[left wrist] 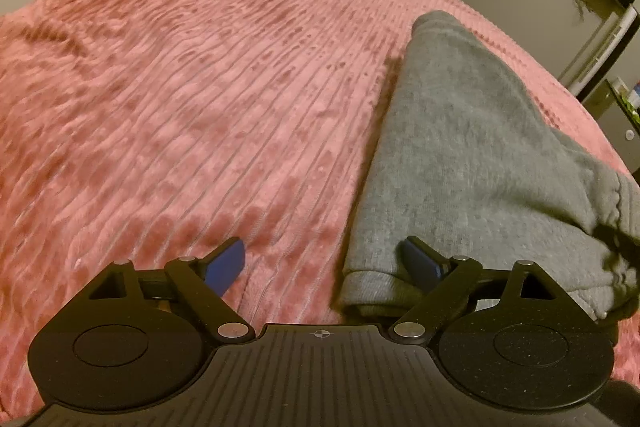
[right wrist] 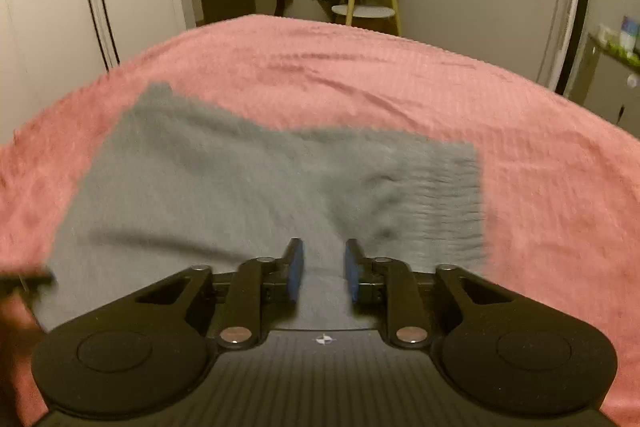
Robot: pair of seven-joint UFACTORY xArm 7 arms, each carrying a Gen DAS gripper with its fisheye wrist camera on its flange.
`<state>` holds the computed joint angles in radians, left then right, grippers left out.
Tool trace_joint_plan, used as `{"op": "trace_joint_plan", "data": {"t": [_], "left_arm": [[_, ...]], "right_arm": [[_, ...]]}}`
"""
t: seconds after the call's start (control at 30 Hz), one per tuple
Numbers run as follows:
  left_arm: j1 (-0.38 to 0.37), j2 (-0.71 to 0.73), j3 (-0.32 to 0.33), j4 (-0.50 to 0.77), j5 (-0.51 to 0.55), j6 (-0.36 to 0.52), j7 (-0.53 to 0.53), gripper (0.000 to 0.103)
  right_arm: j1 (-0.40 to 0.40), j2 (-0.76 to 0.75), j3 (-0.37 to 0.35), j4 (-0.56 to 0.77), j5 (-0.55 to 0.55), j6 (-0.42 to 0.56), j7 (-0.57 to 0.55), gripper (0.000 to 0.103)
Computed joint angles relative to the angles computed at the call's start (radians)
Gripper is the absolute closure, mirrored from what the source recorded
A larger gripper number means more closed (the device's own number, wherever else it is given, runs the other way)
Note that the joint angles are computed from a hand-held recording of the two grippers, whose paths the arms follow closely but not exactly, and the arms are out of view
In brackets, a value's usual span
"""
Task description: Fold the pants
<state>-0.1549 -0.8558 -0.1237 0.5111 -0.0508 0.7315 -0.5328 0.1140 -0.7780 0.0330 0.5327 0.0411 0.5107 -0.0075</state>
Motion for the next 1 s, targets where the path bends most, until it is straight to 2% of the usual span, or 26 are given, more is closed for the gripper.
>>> {"op": "trace_joint_plan", "data": {"t": [0.07, 0.13, 0.23, 0.27, 0.33, 0.37, 0.4, 0.53, 0.63, 0.7, 0.9, 1.0], "left_arm": [[0.005, 0.004, -0.003, 0.006, 0.003, 0.007, -0.006, 0.010], [0.014, 0.001, -0.012, 0.013, 0.010, 0.019, -0.022, 0.007], [0.026, -0.009, -0.030, 0.025, 0.030, 0.042, -0.045, 0.007], [0.029, -0.012, -0.033, 0.028, 0.036, 0.050, -0.050, 0.007], [0.033, -0.019, -0.042, 0.035, 0.050, 0.062, -0.061, 0.007], [0.034, -0.018, -0.046, 0.039, 0.057, 0.064, -0.063, 0.008], [0.036, -0.017, -0.052, 0.043, 0.066, 0.066, -0.066, 0.008], [0.024, -0.005, -0.057, 0.055, 0.082, 0.057, -0.061, 0.008], [0.005, 0.018, -0.042, 0.065, 0.074, 0.041, -0.041, 0.008], [-0.011, 0.032, -0.023, 0.070, 0.057, 0.028, -0.023, 0.008], [-0.094, 0.146, 0.095, 0.122, -0.080, -0.072, 0.108, 0.008], [-0.164, 0.266, 0.185, 0.205, -0.212, -0.082, 0.238, 0.008]], "right_arm": [[-0.012, -0.050, -0.031, -0.027, 0.031, 0.003, 0.024, 0.103], [-0.060, -0.076, -0.011, -0.022, 0.014, 0.013, 0.070, 0.103], [-0.043, -0.113, -0.036, -0.016, 0.027, 0.053, 0.064, 0.102], [-0.056, -0.127, -0.030, -0.020, 0.015, 0.058, 0.065, 0.093], [-0.081, -0.143, -0.046, -0.024, 0.019, 0.064, 0.083, 0.062], [-0.091, -0.139, -0.063, -0.023, 0.029, 0.070, 0.093, 0.031], [-0.103, -0.129, -0.079, -0.014, 0.039, 0.095, 0.106, 0.025], [-0.029, -0.124, -0.233, -0.004, 0.176, 0.157, 0.047, 0.025], [0.015, -0.077, -0.311, 0.008, 0.288, 0.180, -0.010, 0.025], [0.032, -0.033, -0.346, 0.013, 0.361, 0.190, -0.040, 0.020], [0.080, 0.077, -0.433, 0.038, 0.589, 0.185, -0.163, 0.013], [0.110, 0.136, -0.479, 0.078, 0.697, 0.211, -0.244, 0.014]]}}
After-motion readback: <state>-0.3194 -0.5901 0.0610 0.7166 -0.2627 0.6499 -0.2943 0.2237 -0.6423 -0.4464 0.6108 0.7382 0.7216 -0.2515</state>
